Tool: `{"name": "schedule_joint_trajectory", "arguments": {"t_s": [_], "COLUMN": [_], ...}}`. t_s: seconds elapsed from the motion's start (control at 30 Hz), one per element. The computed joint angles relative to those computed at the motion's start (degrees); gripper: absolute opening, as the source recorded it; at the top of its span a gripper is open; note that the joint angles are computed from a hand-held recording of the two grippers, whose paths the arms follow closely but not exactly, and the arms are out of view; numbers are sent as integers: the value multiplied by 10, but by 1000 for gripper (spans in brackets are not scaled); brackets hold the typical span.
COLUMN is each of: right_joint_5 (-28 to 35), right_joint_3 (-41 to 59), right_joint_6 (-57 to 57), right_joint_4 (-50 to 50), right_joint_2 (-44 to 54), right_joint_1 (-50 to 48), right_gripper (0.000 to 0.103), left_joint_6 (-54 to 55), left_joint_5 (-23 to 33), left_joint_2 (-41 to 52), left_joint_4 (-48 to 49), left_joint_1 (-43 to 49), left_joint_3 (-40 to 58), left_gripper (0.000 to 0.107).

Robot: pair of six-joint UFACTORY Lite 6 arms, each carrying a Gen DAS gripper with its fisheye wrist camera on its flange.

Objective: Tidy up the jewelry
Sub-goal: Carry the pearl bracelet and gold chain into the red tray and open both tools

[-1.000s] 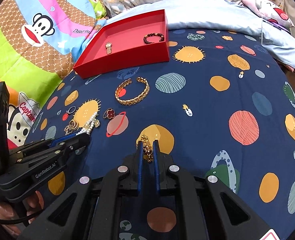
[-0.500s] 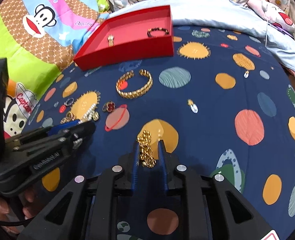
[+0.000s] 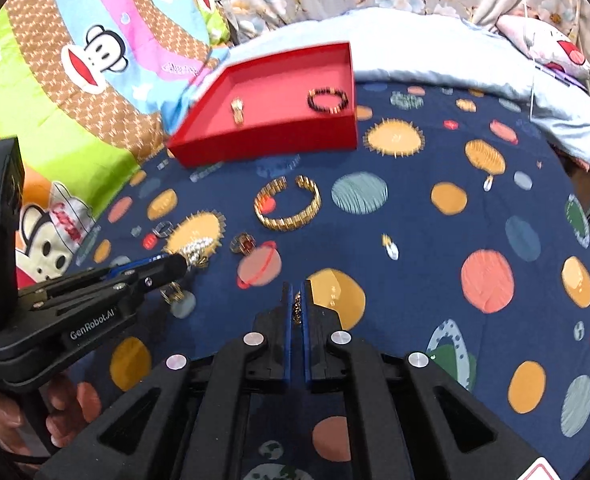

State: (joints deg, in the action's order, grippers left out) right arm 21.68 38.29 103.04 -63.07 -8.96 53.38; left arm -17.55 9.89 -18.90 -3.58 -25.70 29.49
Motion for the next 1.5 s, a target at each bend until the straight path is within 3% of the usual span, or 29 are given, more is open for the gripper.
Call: {"name": "schedule_joint_trajectory", "arguments": {"t_s": [0.17, 0.4, 0.67, 1.0, 1.2, 1.5], "right_joint_5": [38, 93, 89, 0, -49, -55], "right_joint_3": [21, 69, 140, 310, 439, 582], "right_joint_6": [-57, -128, -224, -379, -501, -663], "right_joint_4": [45, 81, 116, 186, 294, 455], "right_joint_2": [-41, -85, -86, 75, 218, 390], "right_joint_1": [13, 21, -30, -150, -204, -243], "right_gripper": [4, 4, 4, 4, 4, 4], "left_joint_6": [58, 74, 130, 208, 247, 287], "left_joint_5": [48, 109, 138, 91, 64, 68], "left_joint_2": [-62, -105, -94, 68, 218, 392], "left_joint_4": [-53, -53, -68, -110, -138, -182], "left_joint_1": [20, 49, 96, 153, 171, 184], "left_joint_3": [4, 41, 108, 254, 380, 525], "left_gripper": [12, 12, 12, 12, 12, 12]}}
